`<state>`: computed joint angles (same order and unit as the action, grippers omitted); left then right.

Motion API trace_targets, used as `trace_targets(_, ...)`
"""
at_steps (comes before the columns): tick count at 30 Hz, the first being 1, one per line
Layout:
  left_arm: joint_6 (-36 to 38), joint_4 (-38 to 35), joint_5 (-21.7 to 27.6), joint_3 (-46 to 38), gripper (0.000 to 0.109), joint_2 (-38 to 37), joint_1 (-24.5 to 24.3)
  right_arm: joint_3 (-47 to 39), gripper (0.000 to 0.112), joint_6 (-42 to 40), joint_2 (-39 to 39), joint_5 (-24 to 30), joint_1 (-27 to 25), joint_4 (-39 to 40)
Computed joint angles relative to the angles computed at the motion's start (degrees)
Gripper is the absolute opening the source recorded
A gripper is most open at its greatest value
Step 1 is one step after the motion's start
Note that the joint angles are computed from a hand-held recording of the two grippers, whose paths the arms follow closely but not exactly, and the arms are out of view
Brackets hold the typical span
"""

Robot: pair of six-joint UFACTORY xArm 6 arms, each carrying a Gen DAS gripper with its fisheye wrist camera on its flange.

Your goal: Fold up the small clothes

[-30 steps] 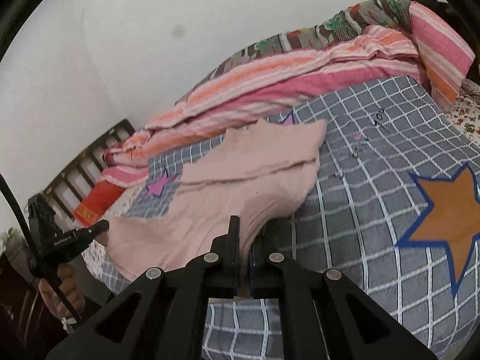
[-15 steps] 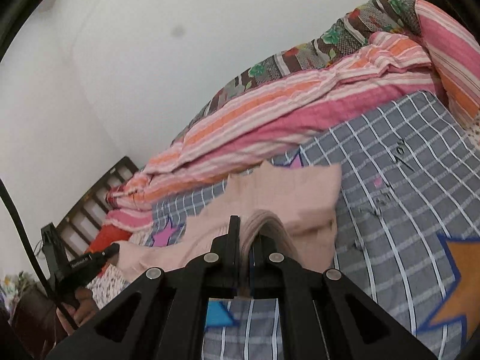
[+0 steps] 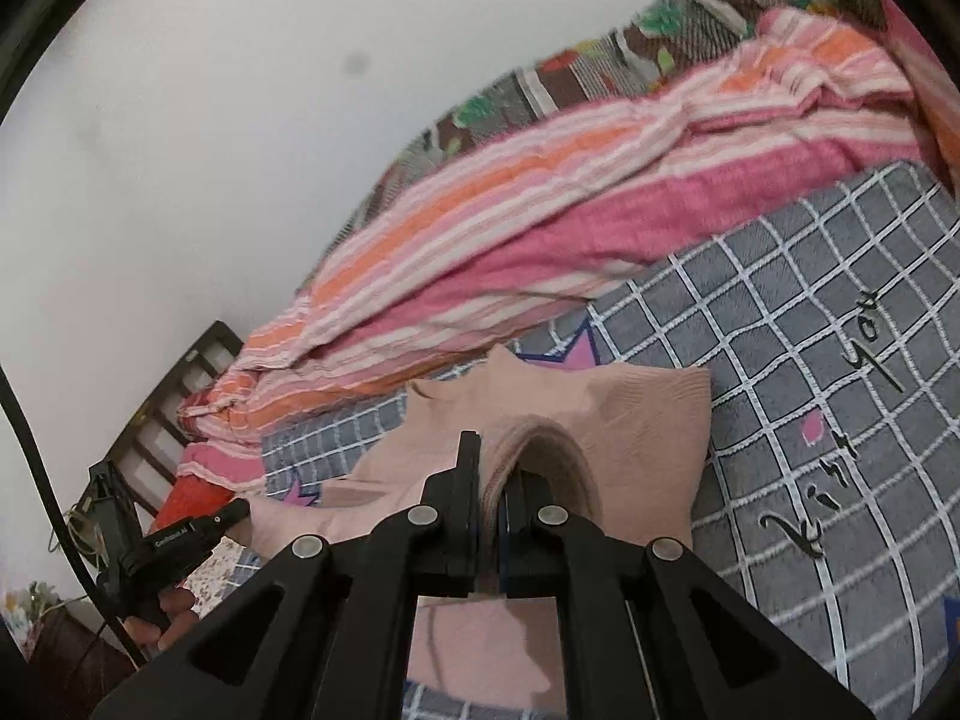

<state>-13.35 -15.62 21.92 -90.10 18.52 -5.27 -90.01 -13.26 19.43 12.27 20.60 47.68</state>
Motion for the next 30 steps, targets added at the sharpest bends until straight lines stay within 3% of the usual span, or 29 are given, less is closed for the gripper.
trace_targets(12,-2.8,1.9,11.5,-28.4,0.008,21.8,0.5,-26.5,0.005,17.8,21.1,14.3,-4.4,-19.2)
trace_targets(15,-3.8,2.6,13.9,-33.3,0.034,24.7,0.8,-32.0,0.02,19.8,24.6,17.2,-4.7,-20.6)
trace_targets(17,-1.7,0.6,11.7,-29.8,0.052,22.6,0.8,-30.1,0.042,17.4,23.4,15.9,-4.6,-18.6)
trace_targets(21,0.3,2.0,7.9,-18.5,0.055,15.0,0.3,-20.9,0.044,17.4,16.8,11.2,-3.4,-23.8)
trace_targets(24,3.7,-0.2,5.2,-8.6,0.057,8.3,0.1,-11.9,0.045,14.5,10.1,9.6,-2.7,-23.4)
trace_targets(30,3.4,3.8,0.3,9.7,0.06,-3.8,-0.5,7.1,0.052,13.7,-3.1,6.0,-1.7,-26.3)
